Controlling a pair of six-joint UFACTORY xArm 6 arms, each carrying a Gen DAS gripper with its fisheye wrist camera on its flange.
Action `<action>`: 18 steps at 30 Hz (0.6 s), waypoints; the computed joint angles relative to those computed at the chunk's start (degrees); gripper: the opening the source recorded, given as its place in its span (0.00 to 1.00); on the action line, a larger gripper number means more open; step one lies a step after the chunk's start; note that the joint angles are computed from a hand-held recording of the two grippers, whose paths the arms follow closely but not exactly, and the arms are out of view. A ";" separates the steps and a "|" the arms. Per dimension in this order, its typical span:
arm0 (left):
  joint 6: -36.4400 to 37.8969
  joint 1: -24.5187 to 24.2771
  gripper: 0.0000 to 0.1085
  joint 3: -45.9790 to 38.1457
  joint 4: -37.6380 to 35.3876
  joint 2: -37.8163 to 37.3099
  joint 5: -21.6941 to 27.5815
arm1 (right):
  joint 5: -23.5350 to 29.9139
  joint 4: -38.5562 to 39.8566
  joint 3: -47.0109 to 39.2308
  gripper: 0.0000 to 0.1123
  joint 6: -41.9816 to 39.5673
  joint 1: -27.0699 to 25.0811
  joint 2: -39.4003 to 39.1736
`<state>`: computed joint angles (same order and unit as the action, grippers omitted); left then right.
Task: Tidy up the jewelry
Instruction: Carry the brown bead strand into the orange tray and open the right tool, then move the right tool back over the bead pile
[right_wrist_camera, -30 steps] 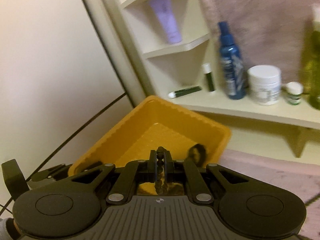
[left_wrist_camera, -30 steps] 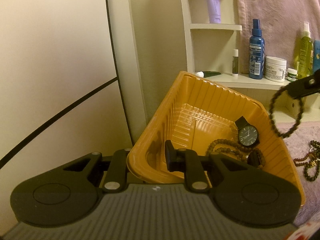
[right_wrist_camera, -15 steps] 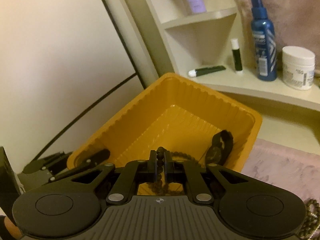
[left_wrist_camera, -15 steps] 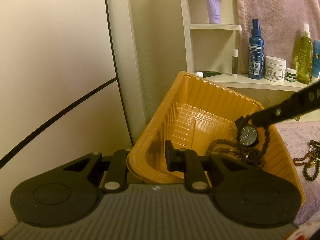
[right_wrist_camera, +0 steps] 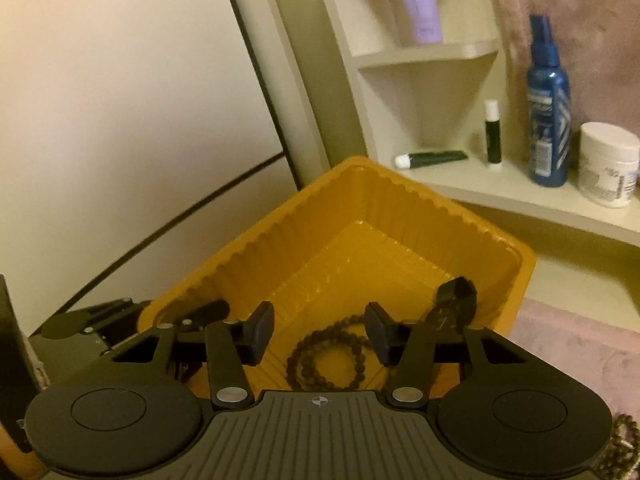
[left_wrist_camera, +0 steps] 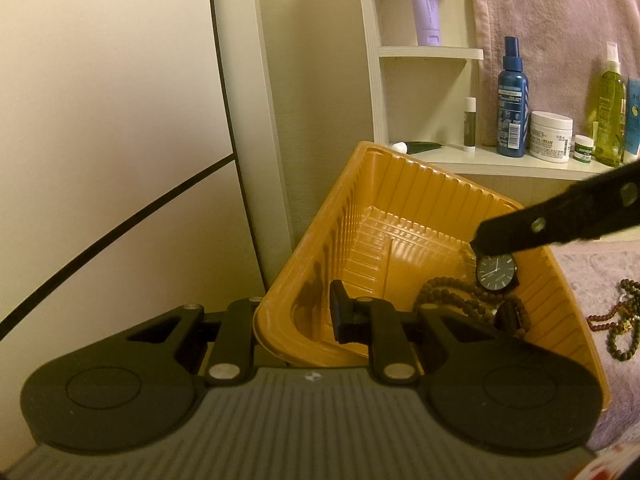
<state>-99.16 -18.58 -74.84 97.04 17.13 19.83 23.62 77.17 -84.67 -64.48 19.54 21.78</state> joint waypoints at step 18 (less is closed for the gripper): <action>0.91 0.07 0.16 -0.26 -0.45 0.18 0.04 | -9.79 -0.72 26.84 0.45 2.37 -8.32 -18.02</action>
